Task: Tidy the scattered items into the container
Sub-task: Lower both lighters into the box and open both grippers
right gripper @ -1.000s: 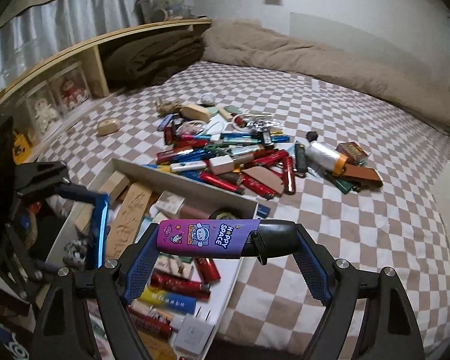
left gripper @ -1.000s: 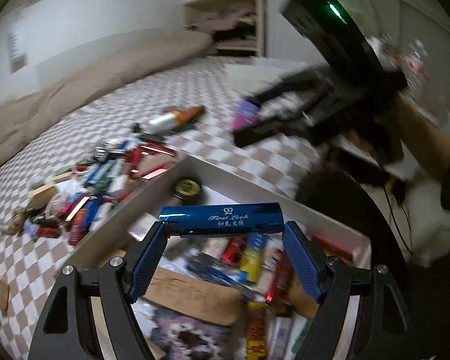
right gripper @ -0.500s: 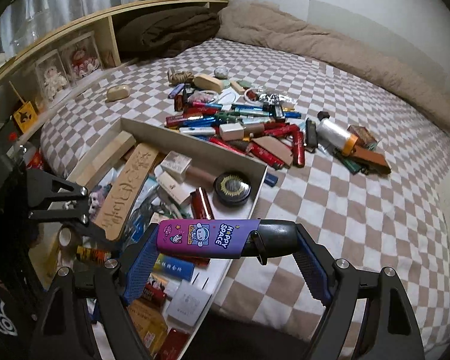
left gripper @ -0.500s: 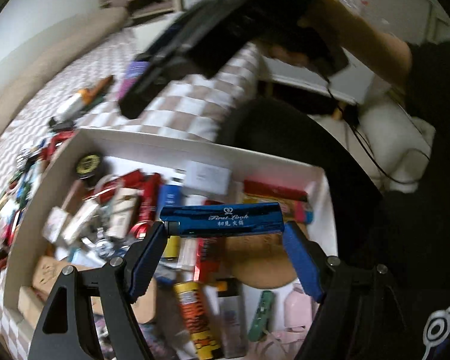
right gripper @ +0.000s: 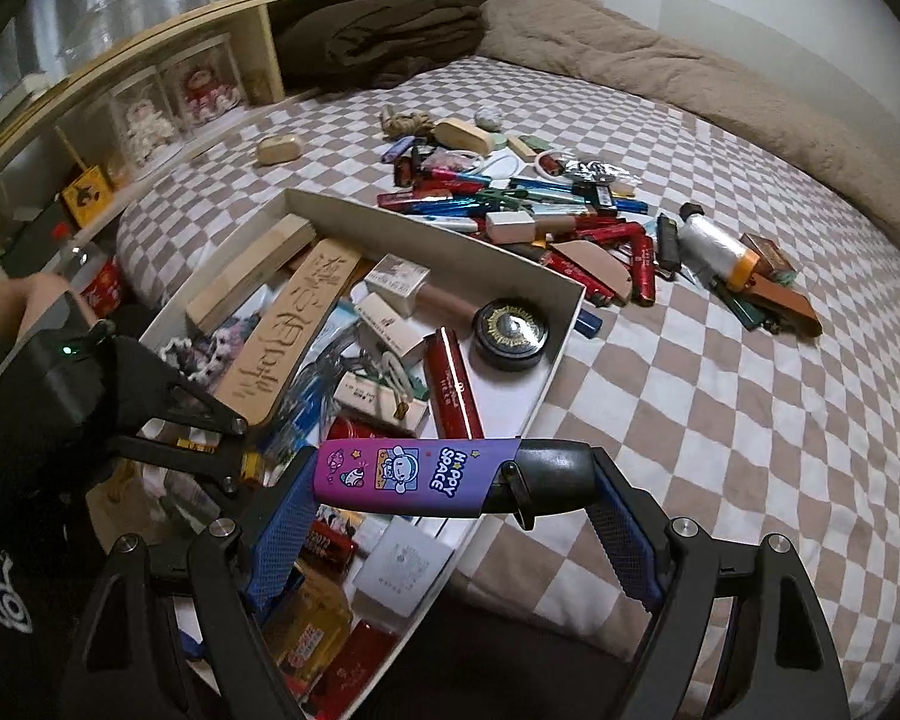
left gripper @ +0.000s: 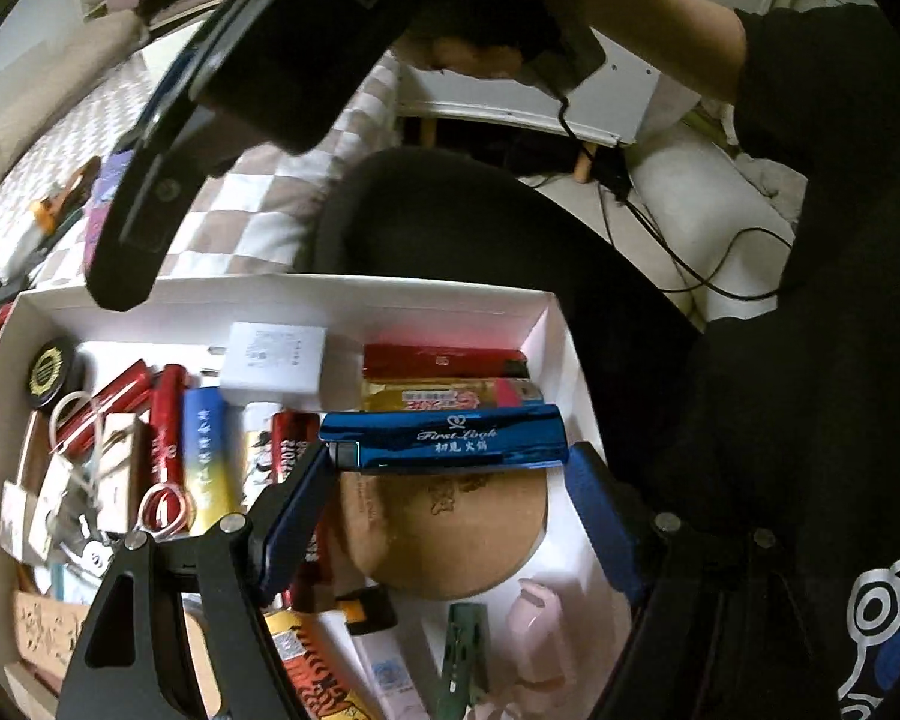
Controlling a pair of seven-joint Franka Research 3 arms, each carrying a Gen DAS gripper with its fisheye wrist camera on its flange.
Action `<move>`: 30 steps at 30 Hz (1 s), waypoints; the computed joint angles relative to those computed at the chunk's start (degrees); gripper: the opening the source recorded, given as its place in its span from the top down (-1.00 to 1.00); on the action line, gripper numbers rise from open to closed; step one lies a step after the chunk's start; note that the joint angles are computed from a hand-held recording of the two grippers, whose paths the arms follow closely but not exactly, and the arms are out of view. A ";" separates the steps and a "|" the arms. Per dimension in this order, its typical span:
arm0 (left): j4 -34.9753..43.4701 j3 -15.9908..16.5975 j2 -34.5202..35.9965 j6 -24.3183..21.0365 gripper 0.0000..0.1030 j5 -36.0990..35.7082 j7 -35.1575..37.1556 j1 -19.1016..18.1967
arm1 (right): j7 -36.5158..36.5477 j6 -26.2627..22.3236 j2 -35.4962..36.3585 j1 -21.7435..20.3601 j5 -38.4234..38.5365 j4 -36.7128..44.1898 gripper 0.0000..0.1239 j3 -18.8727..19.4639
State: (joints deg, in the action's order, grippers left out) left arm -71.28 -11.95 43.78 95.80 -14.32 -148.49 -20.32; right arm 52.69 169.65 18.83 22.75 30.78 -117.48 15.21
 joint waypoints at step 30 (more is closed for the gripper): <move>27.49 -0.47 14.59 -13.02 -0.77 -3.46 -14.92 3.03 | -21.75 -16.11 1.40 2.05 2.56 1.31 -0.38 1.76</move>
